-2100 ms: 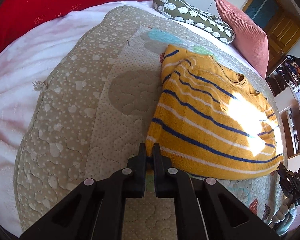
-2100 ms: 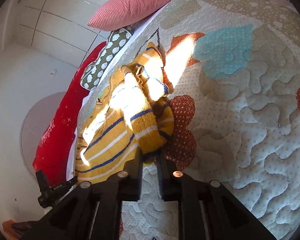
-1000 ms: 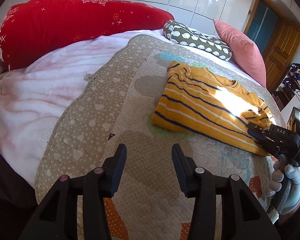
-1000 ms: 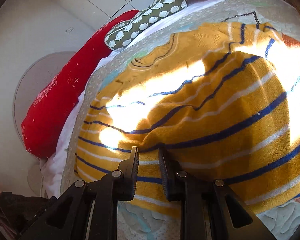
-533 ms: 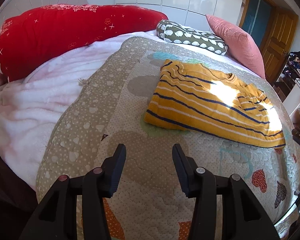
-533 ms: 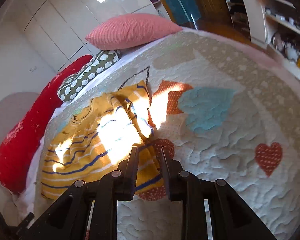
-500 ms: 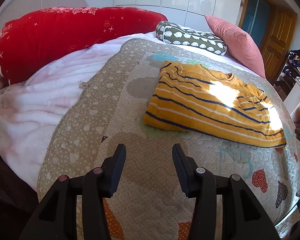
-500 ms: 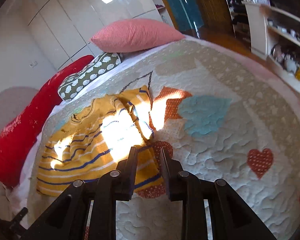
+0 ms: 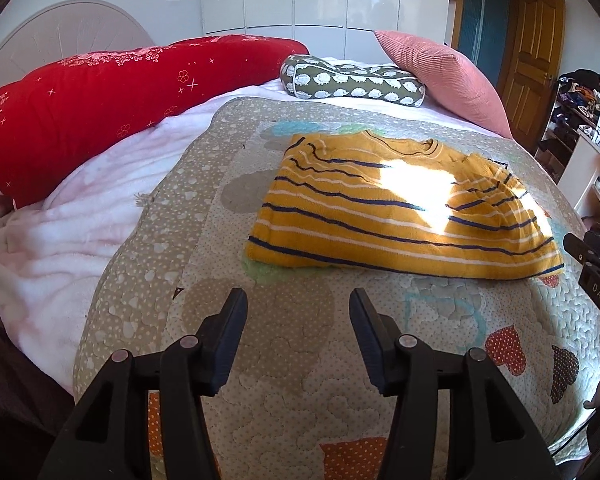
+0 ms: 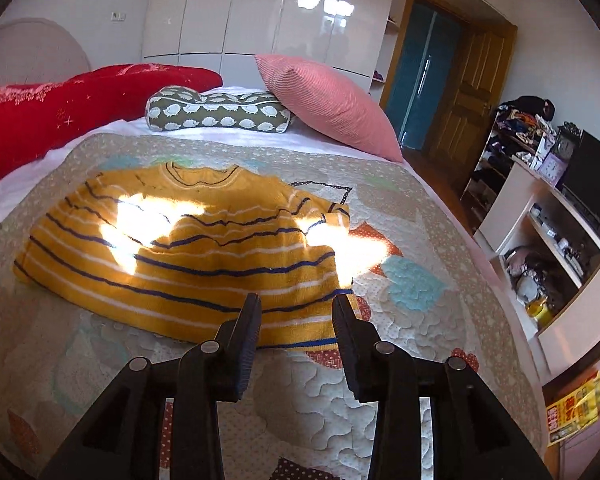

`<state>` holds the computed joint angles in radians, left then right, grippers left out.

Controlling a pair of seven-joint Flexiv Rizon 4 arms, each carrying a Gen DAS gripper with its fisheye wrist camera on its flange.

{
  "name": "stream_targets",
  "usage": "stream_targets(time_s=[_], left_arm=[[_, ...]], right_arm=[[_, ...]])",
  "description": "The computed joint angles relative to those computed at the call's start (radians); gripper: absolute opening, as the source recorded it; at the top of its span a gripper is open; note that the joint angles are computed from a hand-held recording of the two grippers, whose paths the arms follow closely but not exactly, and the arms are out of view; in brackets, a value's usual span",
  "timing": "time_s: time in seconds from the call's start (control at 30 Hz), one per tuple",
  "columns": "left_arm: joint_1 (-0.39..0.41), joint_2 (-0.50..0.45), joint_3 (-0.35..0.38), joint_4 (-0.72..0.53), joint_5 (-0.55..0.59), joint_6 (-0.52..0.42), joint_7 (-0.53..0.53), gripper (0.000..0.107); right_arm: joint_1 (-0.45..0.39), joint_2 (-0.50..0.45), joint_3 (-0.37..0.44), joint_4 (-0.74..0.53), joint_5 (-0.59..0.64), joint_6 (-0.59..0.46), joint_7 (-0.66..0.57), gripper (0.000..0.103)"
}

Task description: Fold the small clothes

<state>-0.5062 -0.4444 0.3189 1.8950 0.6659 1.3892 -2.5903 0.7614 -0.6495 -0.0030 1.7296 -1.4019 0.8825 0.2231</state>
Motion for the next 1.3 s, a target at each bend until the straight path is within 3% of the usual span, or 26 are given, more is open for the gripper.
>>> stream_targets(time_s=[0.17, 0.4, 0.57, 0.7, 0.87, 1.07, 1.2, 1.3], left_arm=[[0.016, 0.005, 0.004, 0.020, -0.007, 0.021, -0.009, 0.052], [0.046, 0.004, 0.006, 0.061, -0.054, 0.078, 0.018, 0.052], [0.059, -0.004, 0.014, 0.093, -0.124, 0.128, 0.070, 0.052], [0.117, -0.003, -0.024, 0.123, -0.206, 0.168, 0.161, 0.052], [0.349, -0.012, -0.233, 0.133, -0.364, 0.190, 0.377, 0.060], [0.574, -0.139, -0.488, -0.041, -0.546, 0.080, 0.670, 0.064], [0.626, -0.281, -0.587, -0.247, -0.638, -0.086, 0.872, 0.064], [0.621, -0.385, -0.606, -0.402, -0.695, -0.216, 0.984, 0.064]], right_arm=[[0.041, -0.039, 0.003, -0.060, 0.044, -0.052, -0.115, 0.042], [0.074, -0.069, -0.010, -0.109, 0.090, -0.049, -0.198, 0.044], [0.095, -0.081, -0.019, -0.130, 0.121, -0.061, -0.238, 0.045], [0.108, -0.093, -0.023, -0.150, 0.147, -0.071, -0.275, 0.049], [0.101, -0.115, -0.026, -0.178, 0.153, 0.008, -0.304, 0.050], [0.058, -0.204, -0.017, -0.265, 0.224, 0.301, -0.386, 0.052], [0.090, -0.292, -0.058, -0.374, 0.259, 0.383, -0.471, 0.053], [0.105, -0.366, -0.065, -0.474, 0.305, 0.419, -0.573, 0.053]])
